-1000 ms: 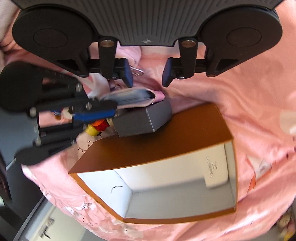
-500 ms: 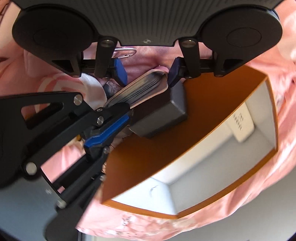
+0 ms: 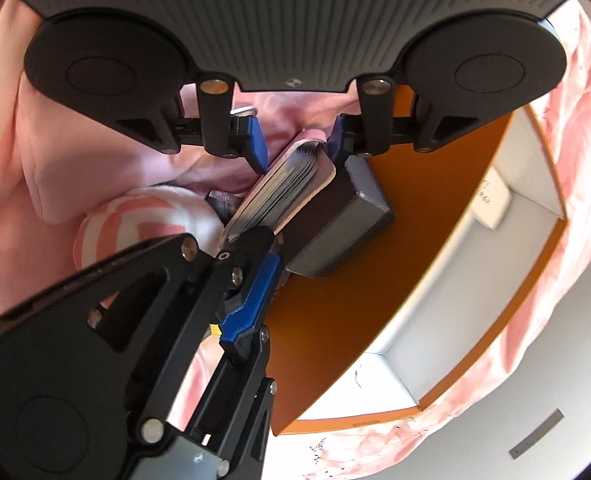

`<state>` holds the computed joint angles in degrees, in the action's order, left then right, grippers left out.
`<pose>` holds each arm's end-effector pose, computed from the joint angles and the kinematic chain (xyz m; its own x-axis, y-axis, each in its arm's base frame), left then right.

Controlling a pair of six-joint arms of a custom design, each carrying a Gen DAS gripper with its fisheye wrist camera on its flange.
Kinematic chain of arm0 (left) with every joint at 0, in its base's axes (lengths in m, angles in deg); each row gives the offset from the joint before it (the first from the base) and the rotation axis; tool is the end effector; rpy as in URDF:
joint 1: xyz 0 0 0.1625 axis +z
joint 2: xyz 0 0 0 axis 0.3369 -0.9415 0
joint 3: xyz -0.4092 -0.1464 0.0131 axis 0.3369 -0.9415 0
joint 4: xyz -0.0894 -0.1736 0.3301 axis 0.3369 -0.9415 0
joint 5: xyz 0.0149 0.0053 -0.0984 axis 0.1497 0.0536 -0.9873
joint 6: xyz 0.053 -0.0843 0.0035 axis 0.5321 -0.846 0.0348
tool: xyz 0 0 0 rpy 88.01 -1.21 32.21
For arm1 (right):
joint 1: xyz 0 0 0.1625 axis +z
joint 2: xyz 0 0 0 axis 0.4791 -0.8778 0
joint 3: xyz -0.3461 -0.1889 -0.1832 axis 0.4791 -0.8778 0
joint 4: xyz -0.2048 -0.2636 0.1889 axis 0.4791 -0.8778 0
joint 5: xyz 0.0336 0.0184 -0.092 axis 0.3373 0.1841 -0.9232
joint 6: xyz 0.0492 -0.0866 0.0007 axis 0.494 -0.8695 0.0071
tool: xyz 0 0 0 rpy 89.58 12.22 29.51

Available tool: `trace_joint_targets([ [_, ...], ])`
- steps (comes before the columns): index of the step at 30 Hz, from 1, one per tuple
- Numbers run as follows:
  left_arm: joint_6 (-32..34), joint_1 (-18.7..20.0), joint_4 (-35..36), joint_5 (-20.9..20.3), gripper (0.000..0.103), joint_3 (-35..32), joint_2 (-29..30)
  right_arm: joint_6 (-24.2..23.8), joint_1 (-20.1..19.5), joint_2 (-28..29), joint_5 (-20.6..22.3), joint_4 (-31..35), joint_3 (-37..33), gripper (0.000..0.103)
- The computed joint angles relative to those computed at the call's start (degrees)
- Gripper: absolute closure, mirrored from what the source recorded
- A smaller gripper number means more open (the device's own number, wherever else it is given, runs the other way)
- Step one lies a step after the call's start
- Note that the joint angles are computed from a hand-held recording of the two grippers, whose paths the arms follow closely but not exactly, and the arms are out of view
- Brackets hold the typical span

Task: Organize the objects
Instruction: 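Lift the pink card holder with the left tool toward the orange box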

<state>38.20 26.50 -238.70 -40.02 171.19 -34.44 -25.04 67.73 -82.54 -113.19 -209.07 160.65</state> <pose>-0.2594 -0.5503 0.0067 -0.1614 0.8215 -0.5469 0.8973 0.3528 0.2652 0.1586 -0.5900 0.2143 -0.3714 -0.8018 0.4681 -0.8487 0.4976 0.1789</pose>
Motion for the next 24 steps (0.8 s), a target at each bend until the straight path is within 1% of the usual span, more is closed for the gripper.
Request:
trace_joint_targets([
  [4, -1.22, 0.32, -0.55, -0.75, 0.063, -0.20, 0.37, 1.04, -0.21, 0.21, -0.25, -0.72, 0.05, 0.093],
  [6, -2.69, -0.22, -1.21, 0.28, 0.065, 0.33, 0.55, 1.88, -0.26, 0.27, -0.24, -1.09, 0.04, 0.086],
  [7, -4.09, -0.52, -1.01, 0.70, 0.066, 0.41, 0.51, 2.26, -0.24, 0.32, -0.35, -1.40, 0.00, 0.081],
  [8, -5.90, -0.71, -0.53, 0.76, 0.067, 0.37, 0.34, 2.61, -0.20, 0.35, -0.45, -1.71, -0.05, 0.079],
  [11, -10.56, -1.28, 0.32, 0.90, 0.074, 0.71, -0.52, 2.74, -0.06, -0.13, -0.34, -3.06, 0.27, 0.079],
  [14, -14.96, -1.83, 0.76, 1.01, 0.076, 1.46, -1.64, 2.90, 0.04, -0.81, -0.43, -4.99, 0.99, 0.078],
  [19, -21.84, -2.73, 1.04, 1.29, 0.077, 3.46, -4.40, 4.31, -0.09, -3.12, 0.19, -5.80, 2.58, 0.077],
  [21, -24.90, -3.24, 0.90, 1.16, 0.077, 4.48, -6.03, 4.99, -0.21, -4.21, 0.84, -3.13, 2.36, 0.077],
  [22, -25.80, -2.81, 0.84, 1.19, 0.077, 4.84, -7.19, 5.58, -0.34, -4.82, 1.54, -0.63, 1.99, 0.077],
  [24, -29.39, -3.55, 2.07, 2.16, 0.077, 5.57, -8.91, 7.12, -0.61, -6.28, 3.27, 5.22, 1.34, 0.077],
])
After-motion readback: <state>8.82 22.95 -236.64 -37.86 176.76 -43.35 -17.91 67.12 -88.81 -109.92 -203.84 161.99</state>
